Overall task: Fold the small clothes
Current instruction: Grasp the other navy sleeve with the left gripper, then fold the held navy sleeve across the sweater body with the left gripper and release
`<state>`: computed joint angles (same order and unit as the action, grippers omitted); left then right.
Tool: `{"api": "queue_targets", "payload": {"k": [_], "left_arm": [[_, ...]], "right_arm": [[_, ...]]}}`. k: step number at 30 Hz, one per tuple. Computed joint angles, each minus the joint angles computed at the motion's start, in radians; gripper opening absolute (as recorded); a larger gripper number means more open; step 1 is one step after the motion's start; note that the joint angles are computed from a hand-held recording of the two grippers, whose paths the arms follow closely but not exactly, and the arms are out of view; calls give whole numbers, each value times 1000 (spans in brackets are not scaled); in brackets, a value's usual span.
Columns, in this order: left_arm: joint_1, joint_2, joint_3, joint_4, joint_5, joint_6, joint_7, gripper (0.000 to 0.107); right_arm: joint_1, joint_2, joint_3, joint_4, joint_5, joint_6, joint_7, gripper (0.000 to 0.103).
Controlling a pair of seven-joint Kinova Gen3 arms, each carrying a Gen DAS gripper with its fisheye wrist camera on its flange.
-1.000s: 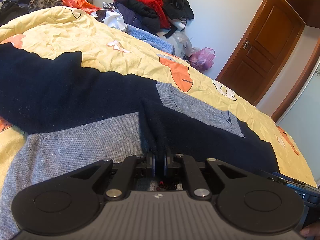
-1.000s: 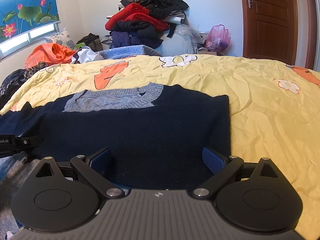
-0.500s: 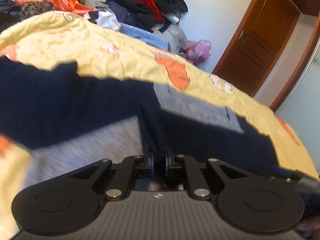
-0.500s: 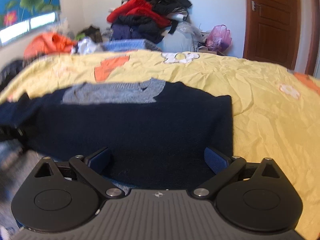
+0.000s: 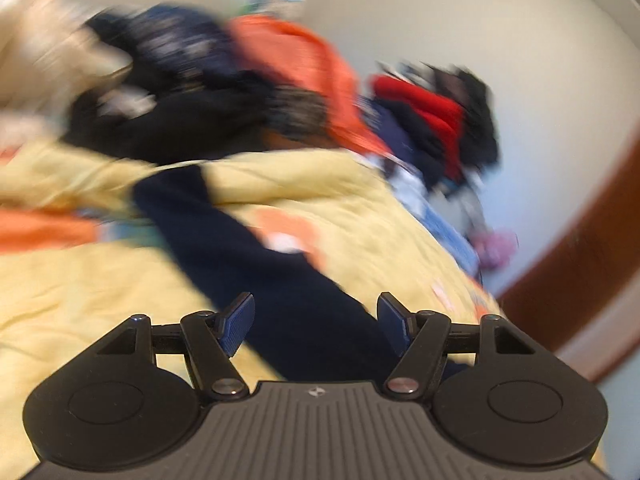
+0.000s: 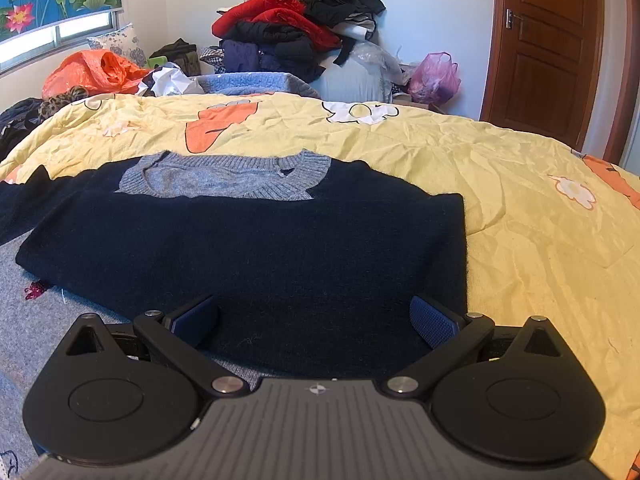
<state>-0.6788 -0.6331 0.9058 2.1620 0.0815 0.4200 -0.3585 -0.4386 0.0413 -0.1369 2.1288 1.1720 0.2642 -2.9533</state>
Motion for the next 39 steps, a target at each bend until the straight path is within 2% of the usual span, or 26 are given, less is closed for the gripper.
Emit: {"api": "queue_targets", "payload": {"k": [3,6,10,17,19,20,21,24,28,33,37,39], "left_arm": [[33,27,-110,79,27,-55,24,68],[17,56,-150,107,0,-78,36,68],[9,139,-176,125,-33,-131,49,68],[-96,194,-139,149,-83,-198,108,67],[-143,195,-101,149,-95,-212,117,63],[-168,195,-80,146,-107,-216,120,37],[-173,206,-75,136,-107,-209,108,25],[-181,246,-57,100,-136,-169,94,10],[-252,201,48,12,-199,-25,108,6],[-328,-18,177,-149,-136,129,-57,6],[-335,-136,287,-295,-92,141,-219,5],[-333,-156,353,-357,-47,103,-301,5]], "right_arm": [[0,-1,0,1,3,0,-3,103],[0,-1,-1,2,14,0,-16,103],[-1,0,-3,1,17,6,-19,103],[-1,0,-3,2,20,6,-22,103],[-1,1,-3,1,21,6,-23,103],[-1,1,-3,1,21,7,-23,103],[-1,1,-3,2,21,6,-22,103],[-1,1,-3,1,20,7,-22,103],[0,0,-2,2,20,3,-22,103],[3,0,0,6,34,-6,-40,103],[5,-1,0,7,35,-8,-41,103],[9,-3,3,10,41,-20,-50,103]]}}
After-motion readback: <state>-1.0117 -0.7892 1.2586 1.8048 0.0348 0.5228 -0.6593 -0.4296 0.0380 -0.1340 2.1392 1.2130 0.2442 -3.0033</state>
